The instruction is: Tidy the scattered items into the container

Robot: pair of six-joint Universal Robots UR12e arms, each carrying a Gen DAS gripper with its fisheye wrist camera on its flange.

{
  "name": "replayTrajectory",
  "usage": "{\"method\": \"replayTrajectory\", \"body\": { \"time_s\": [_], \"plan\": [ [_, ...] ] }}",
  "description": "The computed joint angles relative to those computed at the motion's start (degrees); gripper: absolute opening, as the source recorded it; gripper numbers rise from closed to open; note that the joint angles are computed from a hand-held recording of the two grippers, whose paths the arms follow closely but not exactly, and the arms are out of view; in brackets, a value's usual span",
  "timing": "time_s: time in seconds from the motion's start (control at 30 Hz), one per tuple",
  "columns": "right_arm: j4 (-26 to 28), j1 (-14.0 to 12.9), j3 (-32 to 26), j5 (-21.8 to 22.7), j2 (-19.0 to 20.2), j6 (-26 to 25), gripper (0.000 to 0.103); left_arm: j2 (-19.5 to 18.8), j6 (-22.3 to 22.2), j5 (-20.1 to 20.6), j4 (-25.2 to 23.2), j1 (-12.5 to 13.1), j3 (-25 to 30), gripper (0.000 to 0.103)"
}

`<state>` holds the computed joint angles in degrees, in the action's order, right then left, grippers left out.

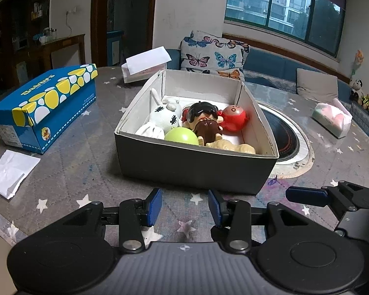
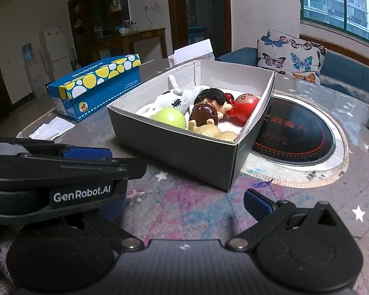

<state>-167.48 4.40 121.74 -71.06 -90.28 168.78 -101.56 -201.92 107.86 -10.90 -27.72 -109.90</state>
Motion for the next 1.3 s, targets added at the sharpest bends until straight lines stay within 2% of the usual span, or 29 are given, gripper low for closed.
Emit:
{"method": "replayTrajectory", "body": {
  "time_s": [1.3],
  "plan": [
    [2.3,0.6,-3.3,-2.6,2.5,1.7,0.103,-2.4,0.9,0.6,-4.7,0.8,4.0,0.044]
  ]
}}
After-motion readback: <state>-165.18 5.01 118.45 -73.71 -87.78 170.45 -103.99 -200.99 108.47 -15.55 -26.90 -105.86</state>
